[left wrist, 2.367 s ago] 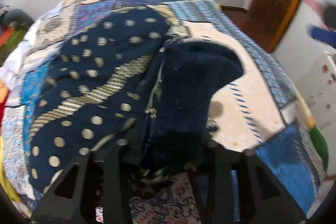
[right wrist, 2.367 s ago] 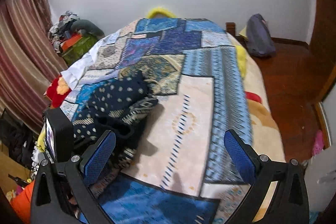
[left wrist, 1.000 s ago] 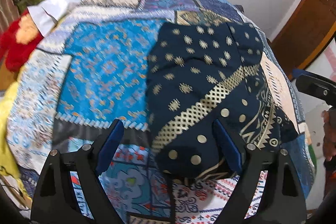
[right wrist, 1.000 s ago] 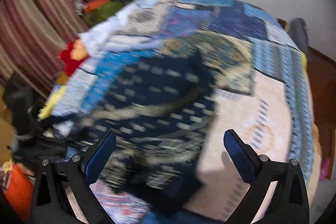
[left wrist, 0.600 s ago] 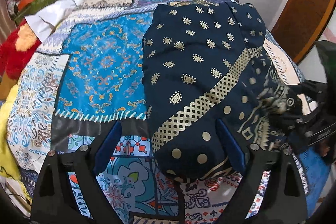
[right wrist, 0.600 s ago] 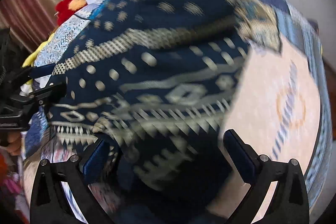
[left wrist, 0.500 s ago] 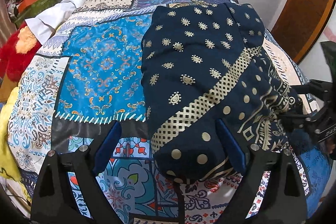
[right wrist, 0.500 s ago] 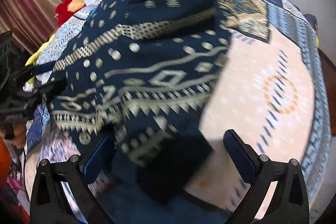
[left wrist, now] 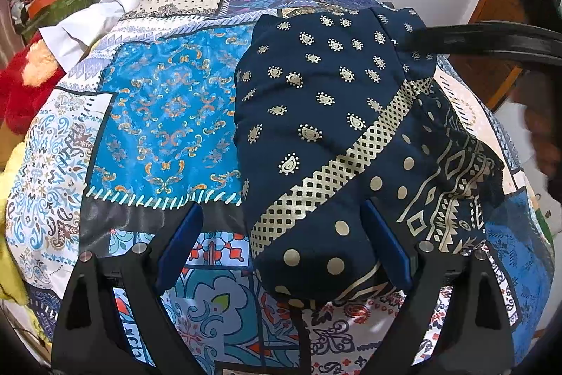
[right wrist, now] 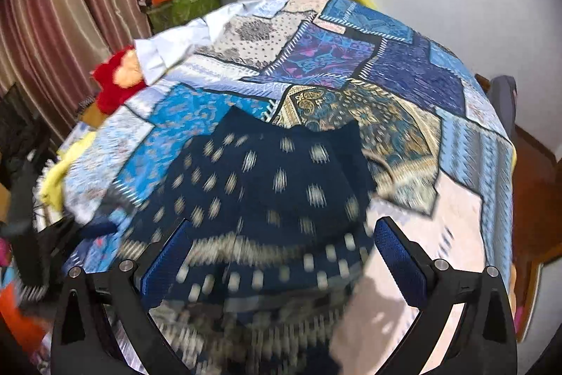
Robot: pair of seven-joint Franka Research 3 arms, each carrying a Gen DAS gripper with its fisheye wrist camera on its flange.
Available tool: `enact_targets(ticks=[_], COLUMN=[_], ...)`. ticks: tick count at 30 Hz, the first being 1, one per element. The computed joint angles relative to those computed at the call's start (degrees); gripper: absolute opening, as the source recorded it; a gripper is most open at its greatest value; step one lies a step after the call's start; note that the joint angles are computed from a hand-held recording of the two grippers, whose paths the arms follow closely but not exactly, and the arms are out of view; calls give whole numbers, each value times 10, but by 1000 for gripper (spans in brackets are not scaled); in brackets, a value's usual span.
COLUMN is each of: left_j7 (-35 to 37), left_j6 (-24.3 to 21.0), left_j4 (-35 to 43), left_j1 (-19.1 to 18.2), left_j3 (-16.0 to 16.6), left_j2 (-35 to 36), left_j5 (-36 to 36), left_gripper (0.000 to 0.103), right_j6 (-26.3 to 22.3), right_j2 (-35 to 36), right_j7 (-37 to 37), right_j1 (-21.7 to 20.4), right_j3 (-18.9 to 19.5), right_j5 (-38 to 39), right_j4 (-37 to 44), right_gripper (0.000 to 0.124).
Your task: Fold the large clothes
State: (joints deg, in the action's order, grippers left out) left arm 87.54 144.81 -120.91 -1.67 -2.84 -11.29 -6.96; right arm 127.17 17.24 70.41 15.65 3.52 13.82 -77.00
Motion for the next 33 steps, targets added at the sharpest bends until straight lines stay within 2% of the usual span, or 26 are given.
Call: enact_targets(ticks=[3, 5, 8, 10, 12, 15, 21, 23, 25, 27, 30, 33], left_j7=[2, 6, 14, 10, 21, 18, 38, 57, 90, 113, 108, 128], left_j6=[7, 8, 11, 8, 0, -10, -29, -44, -73, -142, -236, -266], left_j4=[-4, -5, -9, -9, -5, 14, 83, 110, 140, 187, 252, 266], left_j1=[0, -1, -4, -1, -2, 4, 13, 17, 23, 39, 70, 98], left_j3=[-1, 1, 3, 1, 6, 6, 13, 21, 31, 36, 26, 3], left_j2=[-2, -3, -5, -8, -12, -14, 15, 33, 56, 97, 159, 185], left_j5=[4, -2, -11, -1, -5, 6, 7, -24, -87, -156, -214, -279], left_gripper=[93, 93, 93, 93, 93, 92, 92, 93, 93, 94, 93, 95], right_j6=[-29, -61, -121, -109, -44, -49, -39, -52, -84, -133, -169, -194], right_j2=[87, 124, 166, 150, 112, 89, 5, -11, -13, 6, 37, 76], right_j7=[48, 19, 15, 13, 38, 76, 32, 17, 13, 20, 38, 63], right_j1=[29, 9, -28, -32, -4, -18, -71, -85, -97, -102, -93, -84], right_j3=[-22, -10, 3, -3, -39, -47, -15, -6, 1, 5, 3, 2], right_j5=[-81, -57, 4, 9, -60, -70, 38, 97, 157, 192, 186, 167], right_j4=[93, 135, 196, 170, 105, 82, -1, -12, -11, 10, 33, 65], right_gripper=[103, 103, 103, 103, 103, 103, 103, 103, 103, 103, 103, 103])
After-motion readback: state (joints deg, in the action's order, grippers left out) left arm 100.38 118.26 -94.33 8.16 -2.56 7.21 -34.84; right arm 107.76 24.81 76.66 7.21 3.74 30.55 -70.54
